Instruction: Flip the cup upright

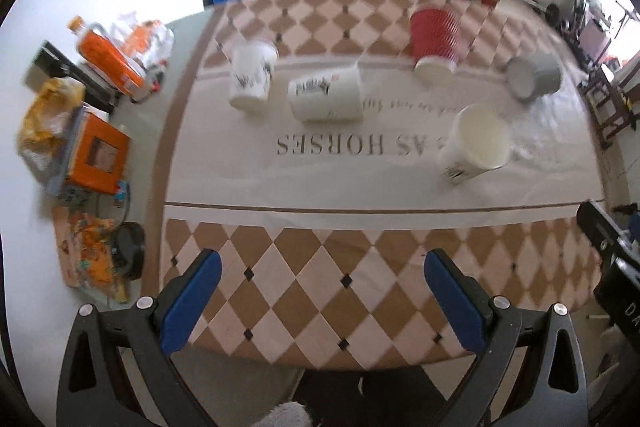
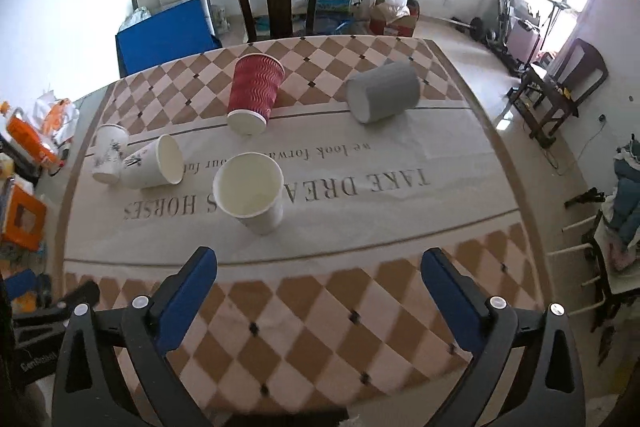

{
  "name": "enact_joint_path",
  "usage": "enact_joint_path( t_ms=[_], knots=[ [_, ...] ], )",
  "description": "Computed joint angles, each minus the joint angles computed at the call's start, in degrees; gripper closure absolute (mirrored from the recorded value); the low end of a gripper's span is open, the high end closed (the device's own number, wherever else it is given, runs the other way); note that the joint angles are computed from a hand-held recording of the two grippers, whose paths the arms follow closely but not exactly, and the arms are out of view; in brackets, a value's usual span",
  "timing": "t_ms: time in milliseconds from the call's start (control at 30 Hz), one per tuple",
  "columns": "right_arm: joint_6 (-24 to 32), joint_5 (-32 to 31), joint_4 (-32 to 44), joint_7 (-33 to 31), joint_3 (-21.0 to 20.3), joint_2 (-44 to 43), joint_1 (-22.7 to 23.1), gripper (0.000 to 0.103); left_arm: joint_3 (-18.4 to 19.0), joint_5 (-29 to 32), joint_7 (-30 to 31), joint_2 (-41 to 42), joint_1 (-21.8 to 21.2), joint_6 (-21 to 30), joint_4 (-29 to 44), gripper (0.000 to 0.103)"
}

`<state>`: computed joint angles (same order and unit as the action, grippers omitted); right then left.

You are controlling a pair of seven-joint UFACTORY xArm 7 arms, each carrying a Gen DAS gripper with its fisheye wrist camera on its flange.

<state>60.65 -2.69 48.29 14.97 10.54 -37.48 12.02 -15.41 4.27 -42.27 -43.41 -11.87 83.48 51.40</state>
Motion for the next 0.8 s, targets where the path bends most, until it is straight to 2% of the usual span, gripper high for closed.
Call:
enact_joint_path(
  t_ms=[133, 300, 500, 800],
  knots=[
    [8.19, 0.43, 5.58, -4.00, -2.38, -2.19, -0.06, 0.000, -2.11, 1.33, -1.89, 1.73, 0.77, 3.44, 7.34, 0.000],
    [15.49, 0.89, 12.96, -7.24, -3.52, -3.47, -1.69, 0.000, -4.44, 3.42, -3.41, 3.25, 1.63, 7.35, 15.19, 0.000],
    [20.18, 1.53, 22.03, -10.10, -3.73, -2.49, -3.25, 0.000, -6.14, 3.74, -5.87, 5.42, 2.37, 11.79, 22.52, 0.000],
    [22.91, 3.34, 28.62, -13.30, -4.56, -1.91, -4.19, 0.000, -8.68, 6.51, -7.44, 7.75, 3.25, 15.70, 30.20, 0.000]
  ],
)
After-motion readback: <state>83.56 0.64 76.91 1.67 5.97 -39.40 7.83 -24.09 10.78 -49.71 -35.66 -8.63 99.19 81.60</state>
